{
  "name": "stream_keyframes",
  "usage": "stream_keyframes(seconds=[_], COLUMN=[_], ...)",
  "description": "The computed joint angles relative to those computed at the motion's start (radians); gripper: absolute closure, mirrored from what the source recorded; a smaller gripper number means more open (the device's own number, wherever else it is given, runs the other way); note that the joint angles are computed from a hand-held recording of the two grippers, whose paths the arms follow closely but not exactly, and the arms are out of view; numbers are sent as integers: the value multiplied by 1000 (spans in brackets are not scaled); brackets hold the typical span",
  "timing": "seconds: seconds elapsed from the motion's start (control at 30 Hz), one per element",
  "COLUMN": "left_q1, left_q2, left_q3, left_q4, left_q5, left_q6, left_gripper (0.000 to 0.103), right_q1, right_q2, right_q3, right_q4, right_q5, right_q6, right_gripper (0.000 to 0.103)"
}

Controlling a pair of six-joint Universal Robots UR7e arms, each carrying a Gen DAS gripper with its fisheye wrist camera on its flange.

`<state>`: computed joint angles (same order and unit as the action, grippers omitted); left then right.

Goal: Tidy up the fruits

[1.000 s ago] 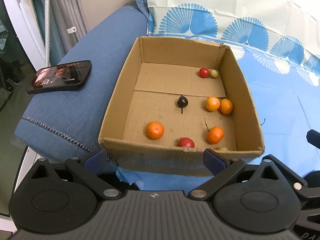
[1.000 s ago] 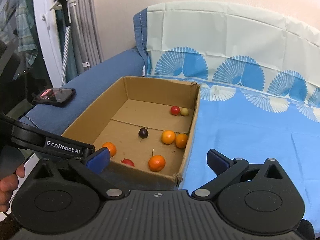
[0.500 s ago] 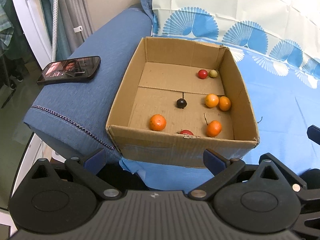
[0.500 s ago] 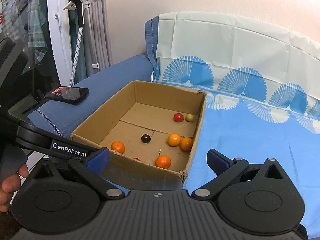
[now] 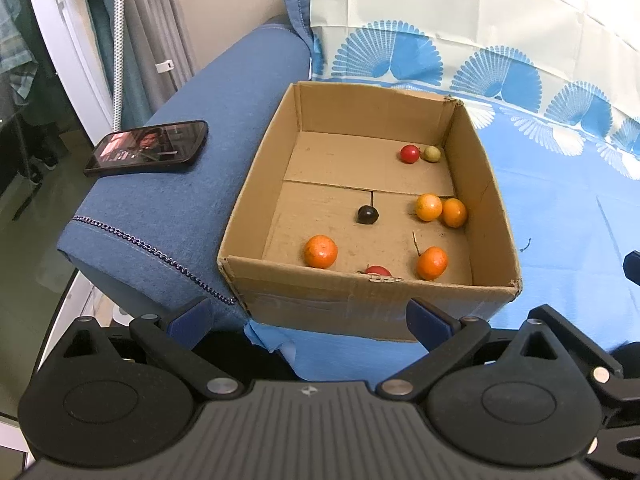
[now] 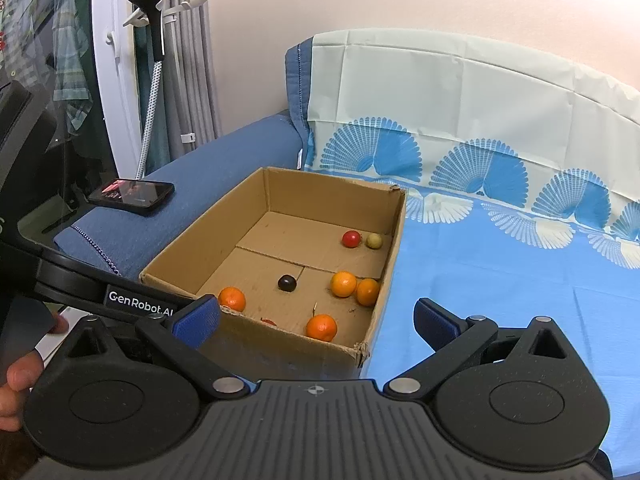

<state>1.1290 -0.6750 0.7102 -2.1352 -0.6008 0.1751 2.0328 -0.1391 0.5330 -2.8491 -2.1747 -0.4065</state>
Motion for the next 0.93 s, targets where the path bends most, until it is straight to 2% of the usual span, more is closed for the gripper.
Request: stream_keyframes(seconds=[0.77, 0.93], left_q1=[0, -3], left_q2=[4, 1], left_q3=[2, 18], left_q4=[-14, -54], left_q5=[27, 41], left_q6=[5, 18], left_gripper=[0, 0], right_q1=[-1, -1], right_q2=[0, -1], right_q3=[1, 3], right_q4=[2, 3], right_q5=[9, 13], right_q6=[3, 7], right_gripper=[1, 1])
